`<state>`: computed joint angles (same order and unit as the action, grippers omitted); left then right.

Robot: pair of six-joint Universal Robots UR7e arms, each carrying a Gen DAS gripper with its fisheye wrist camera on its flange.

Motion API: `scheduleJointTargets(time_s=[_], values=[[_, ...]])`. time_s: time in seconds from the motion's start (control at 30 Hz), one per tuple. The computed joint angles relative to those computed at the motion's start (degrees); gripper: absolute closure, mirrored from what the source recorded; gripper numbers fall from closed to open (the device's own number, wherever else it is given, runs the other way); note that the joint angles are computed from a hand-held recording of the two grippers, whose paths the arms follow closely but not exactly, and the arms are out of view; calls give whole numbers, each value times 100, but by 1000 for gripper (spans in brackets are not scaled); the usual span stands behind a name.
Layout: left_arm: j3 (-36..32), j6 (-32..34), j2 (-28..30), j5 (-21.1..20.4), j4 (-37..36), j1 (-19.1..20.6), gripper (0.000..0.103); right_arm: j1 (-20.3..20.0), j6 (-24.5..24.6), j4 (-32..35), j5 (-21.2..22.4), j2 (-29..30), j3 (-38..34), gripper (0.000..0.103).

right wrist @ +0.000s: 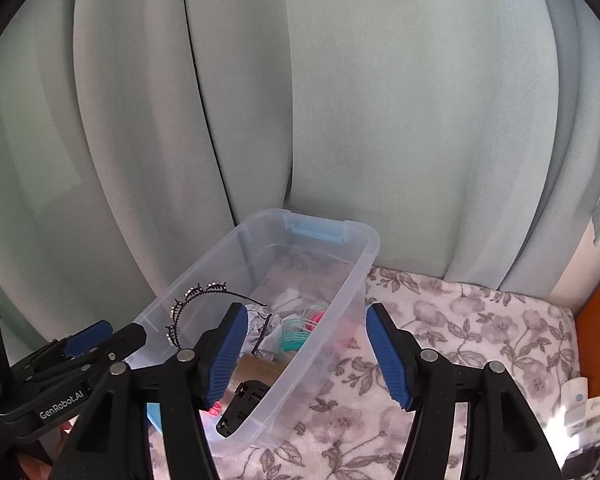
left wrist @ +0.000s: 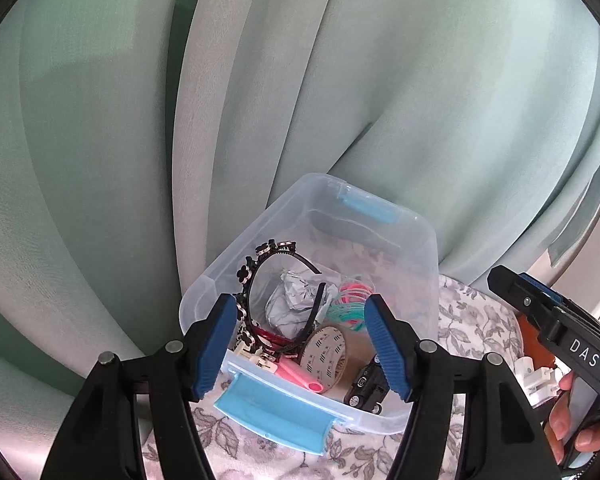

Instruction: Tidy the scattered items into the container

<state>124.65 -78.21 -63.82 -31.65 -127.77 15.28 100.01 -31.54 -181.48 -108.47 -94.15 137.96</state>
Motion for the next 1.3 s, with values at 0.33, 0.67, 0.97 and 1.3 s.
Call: scheduleJointTargets(time_s=[0.33,0.67,0.97,1.3], values=[[-209,-261,6,-12,680,-486,27,49,258,372,49,-992,469,35],[-457,65,316,-150,641,-706,26,117,731,1047,-429,-1590,438,32],[-687,445,441,-250,637,-723,26,122,1329,1525,-953,-1974,378,31],[-660,519,444,-307,802,-923,19,329,1629,2185,-1174,-2351,452,20]])
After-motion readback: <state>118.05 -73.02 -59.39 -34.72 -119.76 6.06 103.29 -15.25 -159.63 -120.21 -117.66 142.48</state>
